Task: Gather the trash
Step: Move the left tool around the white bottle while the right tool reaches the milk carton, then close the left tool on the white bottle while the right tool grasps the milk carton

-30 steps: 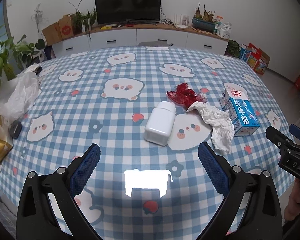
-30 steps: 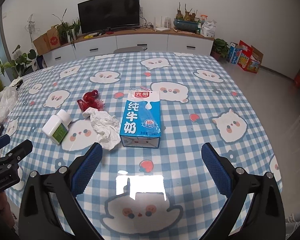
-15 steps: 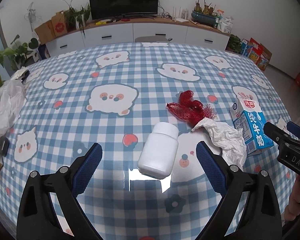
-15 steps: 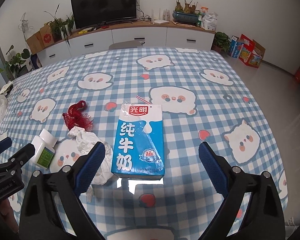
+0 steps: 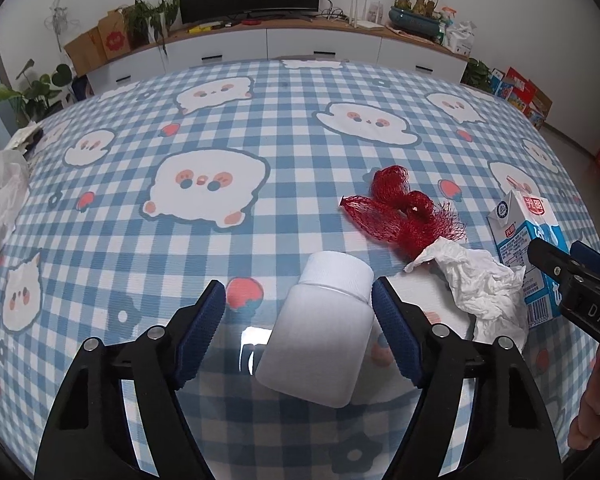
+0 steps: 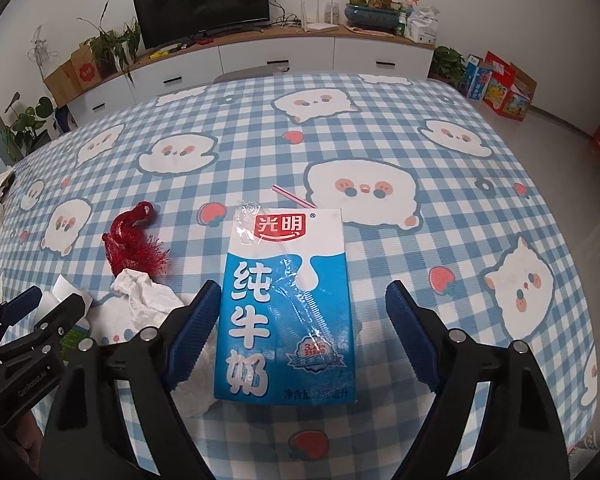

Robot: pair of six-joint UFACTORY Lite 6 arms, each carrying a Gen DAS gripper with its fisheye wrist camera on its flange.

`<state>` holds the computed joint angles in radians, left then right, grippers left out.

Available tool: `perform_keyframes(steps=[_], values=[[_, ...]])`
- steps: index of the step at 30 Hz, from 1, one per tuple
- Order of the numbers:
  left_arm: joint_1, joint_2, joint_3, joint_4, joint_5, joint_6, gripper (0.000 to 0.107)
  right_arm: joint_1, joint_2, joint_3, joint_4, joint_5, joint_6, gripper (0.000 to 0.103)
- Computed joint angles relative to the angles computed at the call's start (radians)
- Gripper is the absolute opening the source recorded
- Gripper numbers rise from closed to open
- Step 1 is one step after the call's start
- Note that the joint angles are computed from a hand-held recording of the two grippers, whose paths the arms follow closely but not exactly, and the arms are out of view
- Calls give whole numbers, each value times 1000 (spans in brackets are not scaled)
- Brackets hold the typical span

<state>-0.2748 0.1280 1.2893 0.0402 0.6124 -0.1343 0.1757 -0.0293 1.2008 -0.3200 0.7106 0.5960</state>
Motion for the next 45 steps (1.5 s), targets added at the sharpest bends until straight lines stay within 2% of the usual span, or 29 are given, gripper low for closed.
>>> perform_keyframes(steps=[3,4,7,21,45], values=[[-10,8,-4,1,0,-2,62,15,9,6,-14,4,13,69],[-13,9,-6,-2,0,0,56,22,12,9,-27,9,22,62],[-23,10,-12,-10,5,12,41,20,8,3,-35,5,33,61],[-36,-53,-31,-9,34,-8,41,30,-45,4,-44,41,52,61],[-99,-327,-58,24,225,-93,41,156,-298,-21,-62,263,100,61]])
